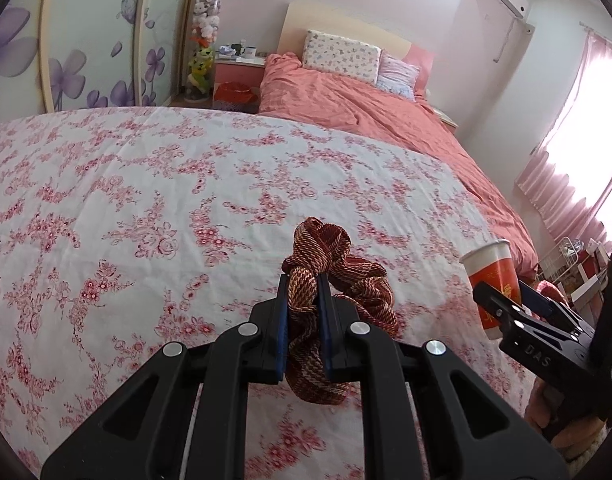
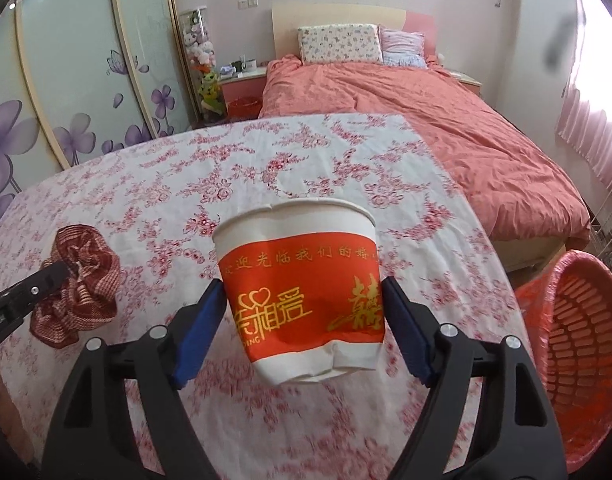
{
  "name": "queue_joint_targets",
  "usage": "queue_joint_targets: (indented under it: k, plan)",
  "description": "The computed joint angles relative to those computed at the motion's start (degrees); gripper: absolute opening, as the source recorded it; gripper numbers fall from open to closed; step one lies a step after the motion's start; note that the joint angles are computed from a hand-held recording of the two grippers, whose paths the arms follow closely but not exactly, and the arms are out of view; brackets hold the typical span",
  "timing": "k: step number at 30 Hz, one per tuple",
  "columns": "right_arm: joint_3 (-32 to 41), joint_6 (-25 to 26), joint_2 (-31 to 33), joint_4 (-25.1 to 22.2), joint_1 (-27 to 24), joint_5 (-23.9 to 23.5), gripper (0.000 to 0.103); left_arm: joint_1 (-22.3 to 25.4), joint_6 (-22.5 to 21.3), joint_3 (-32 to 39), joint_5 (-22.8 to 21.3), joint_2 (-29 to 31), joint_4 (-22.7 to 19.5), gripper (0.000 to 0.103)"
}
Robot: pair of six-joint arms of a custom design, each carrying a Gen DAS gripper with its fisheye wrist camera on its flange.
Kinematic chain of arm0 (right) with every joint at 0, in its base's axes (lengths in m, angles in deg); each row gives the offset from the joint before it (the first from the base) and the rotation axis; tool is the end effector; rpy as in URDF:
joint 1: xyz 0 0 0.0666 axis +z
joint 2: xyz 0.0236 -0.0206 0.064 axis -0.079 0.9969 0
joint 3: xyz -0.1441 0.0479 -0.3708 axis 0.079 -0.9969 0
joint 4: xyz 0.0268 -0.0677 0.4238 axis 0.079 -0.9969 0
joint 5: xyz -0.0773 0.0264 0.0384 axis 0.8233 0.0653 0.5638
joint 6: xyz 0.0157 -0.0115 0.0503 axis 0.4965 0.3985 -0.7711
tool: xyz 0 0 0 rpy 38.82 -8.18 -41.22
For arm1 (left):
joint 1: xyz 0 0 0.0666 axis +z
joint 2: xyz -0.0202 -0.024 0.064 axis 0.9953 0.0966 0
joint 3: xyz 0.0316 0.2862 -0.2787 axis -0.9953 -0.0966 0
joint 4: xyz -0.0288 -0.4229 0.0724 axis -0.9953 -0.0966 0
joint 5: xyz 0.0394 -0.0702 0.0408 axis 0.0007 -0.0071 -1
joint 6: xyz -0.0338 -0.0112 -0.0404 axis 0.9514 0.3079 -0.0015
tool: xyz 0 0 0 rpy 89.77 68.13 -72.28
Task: Collect trash
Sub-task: 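Grasp the red-and-white paper cup with the right tool while the left tool holds the scrunchie, then carry the scrunchie and paper cup over the orange basket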
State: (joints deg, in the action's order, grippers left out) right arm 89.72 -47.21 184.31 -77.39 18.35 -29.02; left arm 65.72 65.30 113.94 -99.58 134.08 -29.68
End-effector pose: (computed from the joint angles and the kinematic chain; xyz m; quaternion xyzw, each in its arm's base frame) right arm 0.6278 0.2699 0.3537 -0.2267 0.9025 0.1290 0.3427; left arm 0.4821 -0.1499 0.3696 -0.2645 0.8844 -0.0241 0.3838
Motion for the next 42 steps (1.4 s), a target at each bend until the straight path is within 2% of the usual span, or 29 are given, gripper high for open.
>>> queue_joint_targets:
  k: [13, 22, 33, 42]
  plan:
    - [-10.31, -1.64, -10.74, 5.00, -3.59, -2.47, 0.076, -5.46, -1.14, 3.04, -2.79, -0.01, -0.30, 0.012]
    - [-15.47, -3.06, -16.39, 7.85, -7.94, -3.50, 0.077, -9.77, -2.75, 7.09, -3.94, 2.56, -0.20, 0.013]
    - [-18.99, -5.04, -19.49, 11.00, -14.75, -3.96, 0.077, -14.31, -5.22, 14.50, -2.11, 9.12, 0.46, 0.013]
    - [-22.32, -6.71, -21.78, 15.07, -20.06, -2.42, 0.077, -17.44, -7.01, 20.49, 0.38, 14.21, 1.75, 0.013]
